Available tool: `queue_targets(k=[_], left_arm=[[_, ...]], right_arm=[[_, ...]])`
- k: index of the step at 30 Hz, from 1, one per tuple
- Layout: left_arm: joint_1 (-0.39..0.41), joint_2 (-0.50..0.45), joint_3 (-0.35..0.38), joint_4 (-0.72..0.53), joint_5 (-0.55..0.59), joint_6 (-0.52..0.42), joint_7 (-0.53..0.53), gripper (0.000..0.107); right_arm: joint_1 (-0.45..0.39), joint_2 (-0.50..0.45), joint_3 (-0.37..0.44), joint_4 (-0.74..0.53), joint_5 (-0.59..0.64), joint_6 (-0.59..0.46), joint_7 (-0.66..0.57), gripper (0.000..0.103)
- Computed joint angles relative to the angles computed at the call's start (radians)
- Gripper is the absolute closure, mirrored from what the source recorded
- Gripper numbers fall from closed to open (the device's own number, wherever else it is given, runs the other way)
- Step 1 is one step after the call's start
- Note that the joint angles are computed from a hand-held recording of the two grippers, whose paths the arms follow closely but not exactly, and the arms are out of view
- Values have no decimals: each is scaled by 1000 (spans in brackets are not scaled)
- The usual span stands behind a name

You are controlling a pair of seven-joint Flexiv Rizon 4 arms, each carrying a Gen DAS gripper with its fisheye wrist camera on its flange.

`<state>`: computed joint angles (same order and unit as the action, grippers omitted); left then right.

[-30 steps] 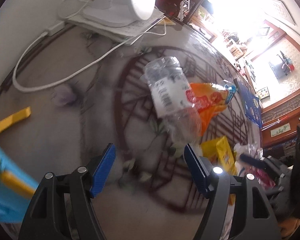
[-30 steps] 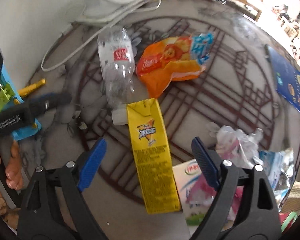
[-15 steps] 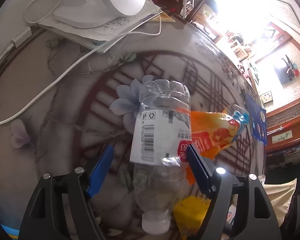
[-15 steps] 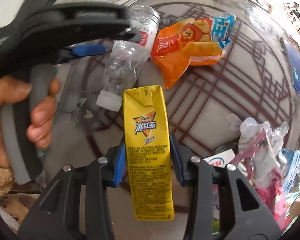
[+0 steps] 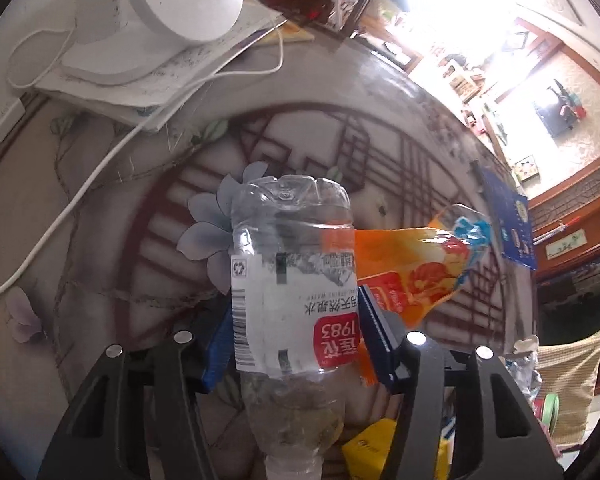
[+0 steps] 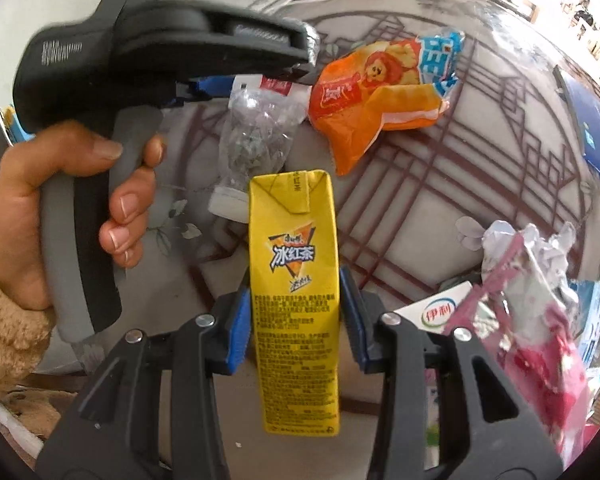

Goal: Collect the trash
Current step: 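Lift the yellow carton with the right tool while the left tool lifts the bottle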

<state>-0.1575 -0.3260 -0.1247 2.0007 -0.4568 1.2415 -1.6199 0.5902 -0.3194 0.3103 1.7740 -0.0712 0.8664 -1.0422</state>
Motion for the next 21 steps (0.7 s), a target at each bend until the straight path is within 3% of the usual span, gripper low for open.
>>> queue_targets(k=[3, 8, 14, 21], left_arm=[[13, 42, -29, 58, -57, 57, 47, 54], [-16, 131, -17, 147, -50, 126, 85, 54], [-47, 203, -6, 219, -96, 110, 109, 54], [-95, 247, 4, 242, -99, 114, 126, 54]], right_arm=[[-1, 26, 1, 16, 8, 7, 29, 64], [3, 101, 5, 90, 9, 84, 118, 64], [1, 177, 3, 169, -28, 151, 233, 65], [-7, 254, -10, 251, -176, 202, 417, 65]])
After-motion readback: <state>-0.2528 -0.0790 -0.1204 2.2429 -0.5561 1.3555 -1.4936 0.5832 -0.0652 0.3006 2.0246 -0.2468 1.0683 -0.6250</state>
